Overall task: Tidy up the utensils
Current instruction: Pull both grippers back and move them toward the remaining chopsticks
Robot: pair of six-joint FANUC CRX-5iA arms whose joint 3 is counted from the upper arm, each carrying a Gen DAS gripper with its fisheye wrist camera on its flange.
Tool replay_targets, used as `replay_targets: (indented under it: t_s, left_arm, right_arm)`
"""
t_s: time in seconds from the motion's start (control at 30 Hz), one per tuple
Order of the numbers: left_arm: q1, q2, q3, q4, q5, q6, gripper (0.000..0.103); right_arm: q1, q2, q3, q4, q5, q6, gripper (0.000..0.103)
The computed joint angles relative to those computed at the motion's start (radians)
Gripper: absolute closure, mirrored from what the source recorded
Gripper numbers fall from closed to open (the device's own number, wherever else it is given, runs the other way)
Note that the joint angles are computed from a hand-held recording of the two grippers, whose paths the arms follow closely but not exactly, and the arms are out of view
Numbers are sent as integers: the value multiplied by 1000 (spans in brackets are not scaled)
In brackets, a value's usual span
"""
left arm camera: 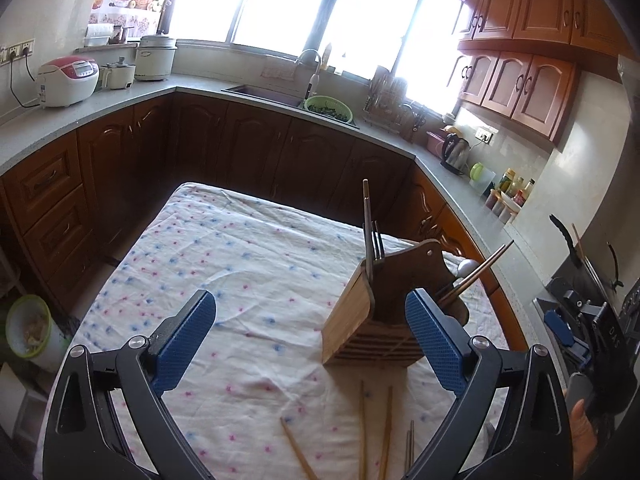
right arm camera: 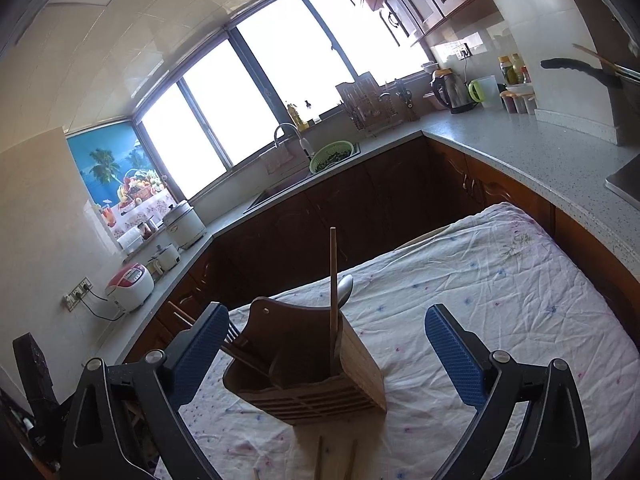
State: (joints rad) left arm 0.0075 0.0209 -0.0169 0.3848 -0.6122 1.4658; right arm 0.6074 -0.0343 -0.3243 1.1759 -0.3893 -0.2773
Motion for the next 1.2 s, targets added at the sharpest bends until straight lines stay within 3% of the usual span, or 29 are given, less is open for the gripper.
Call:
replay_targets:
  t_s: [0.2,0.43,0.67,1.2]
  left_arm:
    - [26,-85,-95,9,-22,-28,5]
    - [51,-143,-152,-3,-102,-40,5]
    - [70,-192,-228,42,-145,-91,5]
    - [46,-224,-250,-31,-224,-86,5]
  right_arm:
    - [67,-58,-48,-20,-49,33,3]
    - [162,-115,-88,-151,-140,140,3]
    - [238,-178,-148,-172,-224,120,3]
    - [320,-226,-213,-204,-285,113,3]
